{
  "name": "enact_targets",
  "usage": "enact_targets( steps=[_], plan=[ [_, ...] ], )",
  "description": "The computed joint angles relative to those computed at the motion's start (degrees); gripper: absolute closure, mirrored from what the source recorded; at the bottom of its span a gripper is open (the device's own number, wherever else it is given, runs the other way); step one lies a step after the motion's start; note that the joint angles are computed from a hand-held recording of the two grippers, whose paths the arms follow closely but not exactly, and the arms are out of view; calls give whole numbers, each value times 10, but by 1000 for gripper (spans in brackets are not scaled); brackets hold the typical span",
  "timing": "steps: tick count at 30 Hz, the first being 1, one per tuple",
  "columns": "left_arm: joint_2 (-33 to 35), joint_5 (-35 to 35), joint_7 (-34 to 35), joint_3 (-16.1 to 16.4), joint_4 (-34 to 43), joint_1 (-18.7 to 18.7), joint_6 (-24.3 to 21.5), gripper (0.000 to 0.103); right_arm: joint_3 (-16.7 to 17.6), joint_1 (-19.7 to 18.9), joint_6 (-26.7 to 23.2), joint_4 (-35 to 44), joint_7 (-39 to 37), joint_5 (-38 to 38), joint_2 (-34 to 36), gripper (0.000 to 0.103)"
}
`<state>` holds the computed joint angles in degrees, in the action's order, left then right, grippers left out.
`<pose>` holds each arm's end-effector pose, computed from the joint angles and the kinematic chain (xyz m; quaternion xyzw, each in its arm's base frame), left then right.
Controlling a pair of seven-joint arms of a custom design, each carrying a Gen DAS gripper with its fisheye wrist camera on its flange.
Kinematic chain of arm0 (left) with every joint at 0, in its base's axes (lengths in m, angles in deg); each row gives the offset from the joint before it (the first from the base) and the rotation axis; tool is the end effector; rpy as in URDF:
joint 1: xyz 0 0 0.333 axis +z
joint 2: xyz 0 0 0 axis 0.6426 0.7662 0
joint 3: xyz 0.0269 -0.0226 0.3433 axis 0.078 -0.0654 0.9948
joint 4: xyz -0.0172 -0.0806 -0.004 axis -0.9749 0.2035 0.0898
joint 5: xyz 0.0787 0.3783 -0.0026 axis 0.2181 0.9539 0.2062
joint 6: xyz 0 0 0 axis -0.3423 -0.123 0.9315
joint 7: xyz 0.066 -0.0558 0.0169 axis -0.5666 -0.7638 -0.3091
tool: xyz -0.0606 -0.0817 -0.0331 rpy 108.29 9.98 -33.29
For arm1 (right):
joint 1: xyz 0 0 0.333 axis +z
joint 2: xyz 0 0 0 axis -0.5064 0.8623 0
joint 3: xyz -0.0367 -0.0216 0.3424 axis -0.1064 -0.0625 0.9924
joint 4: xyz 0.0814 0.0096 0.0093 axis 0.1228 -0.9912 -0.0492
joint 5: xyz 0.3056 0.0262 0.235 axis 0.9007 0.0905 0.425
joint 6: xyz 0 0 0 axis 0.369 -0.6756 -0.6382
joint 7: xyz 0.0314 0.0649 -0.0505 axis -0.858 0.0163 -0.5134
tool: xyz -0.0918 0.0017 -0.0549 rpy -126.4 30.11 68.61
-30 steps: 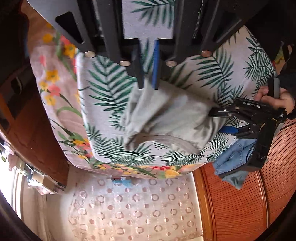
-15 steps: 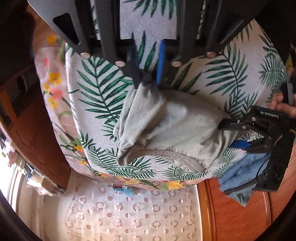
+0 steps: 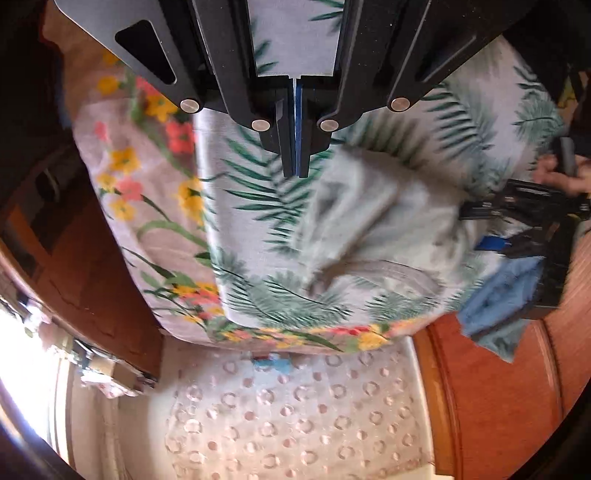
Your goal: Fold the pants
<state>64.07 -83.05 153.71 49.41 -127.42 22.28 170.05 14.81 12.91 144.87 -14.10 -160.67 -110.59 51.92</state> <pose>0.7884 -0.3367 0.2378 -0.3297 0.8881 -0.3087 0.0855 0.5885 0.4716 0.2613 -0.6050 0.6769 -0.2965 0.2965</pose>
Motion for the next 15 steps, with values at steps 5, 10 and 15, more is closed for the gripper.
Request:
enact_targets(
  steps=[5,10,15],
  plan=[
    [-1,-1,2,-2,-2,2,0,20,-1,6,35,12,17,-18,11,100],
    [-2,-1,2,-1,-3,1,1,20,14,-7,17,45,-54,43,36,100],
    [-1,-2,3,-1,-3,1,1,20,19,-16,7,80,-121,102,63,96]
  ],
)
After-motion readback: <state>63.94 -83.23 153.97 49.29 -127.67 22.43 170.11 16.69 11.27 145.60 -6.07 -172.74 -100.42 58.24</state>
